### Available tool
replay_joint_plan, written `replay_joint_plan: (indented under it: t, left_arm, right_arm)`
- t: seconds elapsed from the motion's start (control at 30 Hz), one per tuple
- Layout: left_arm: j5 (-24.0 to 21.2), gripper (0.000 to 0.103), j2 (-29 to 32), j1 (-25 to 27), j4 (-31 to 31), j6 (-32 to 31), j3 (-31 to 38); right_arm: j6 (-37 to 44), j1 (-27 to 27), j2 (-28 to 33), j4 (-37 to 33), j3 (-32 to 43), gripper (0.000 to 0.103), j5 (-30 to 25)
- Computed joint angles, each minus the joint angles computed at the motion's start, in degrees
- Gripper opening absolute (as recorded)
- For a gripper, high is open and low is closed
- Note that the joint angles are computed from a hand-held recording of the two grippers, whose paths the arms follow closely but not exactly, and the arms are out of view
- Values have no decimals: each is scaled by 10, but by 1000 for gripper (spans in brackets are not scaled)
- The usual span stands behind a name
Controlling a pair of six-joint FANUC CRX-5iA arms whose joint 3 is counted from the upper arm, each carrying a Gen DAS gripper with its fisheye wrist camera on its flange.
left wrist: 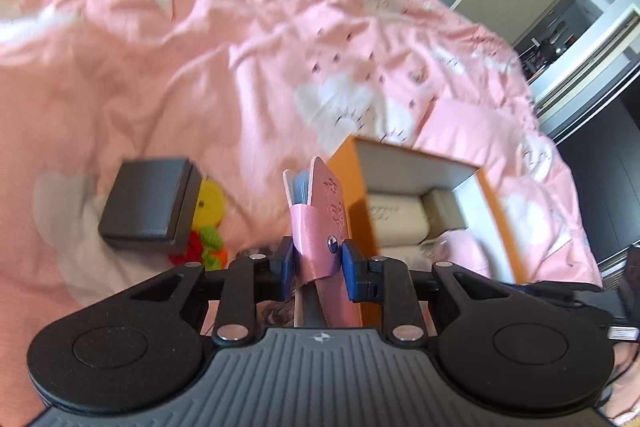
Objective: Organize objects
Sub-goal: 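Lift the pink card wallet with the left gripper toward the orange box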
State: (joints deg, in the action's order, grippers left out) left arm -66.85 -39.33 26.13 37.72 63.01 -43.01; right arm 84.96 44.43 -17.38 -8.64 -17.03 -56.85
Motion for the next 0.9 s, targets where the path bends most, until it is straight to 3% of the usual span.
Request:
replay_joint_plan:
  t: [0.1,0.2,0.33,0.47,0.63,0.9]
  left_arm:
    - [5,28,-3,-32,14,6,20]
    - [42,28,26,-111,16,20,39]
    - [97,28,89,-222,-34,67,68]
    - [128,28,166,-293,-85,129,90]
    - [155,28,218,-345,-147,201,105]
    - [193,28,237,-358,-126,229,78]
  right_arm:
    - [6,-6,8,0,10,9,-12]
    - [11,-8,9,6,14,9,-16]
    - [25,-26,22,-11,32,9,-33]
    - [35,-34,31,-16,38,9,-40]
    - [55,-39,39,-25,44,10,-43]
    - [79,-33,51,-17,43,13,-39]
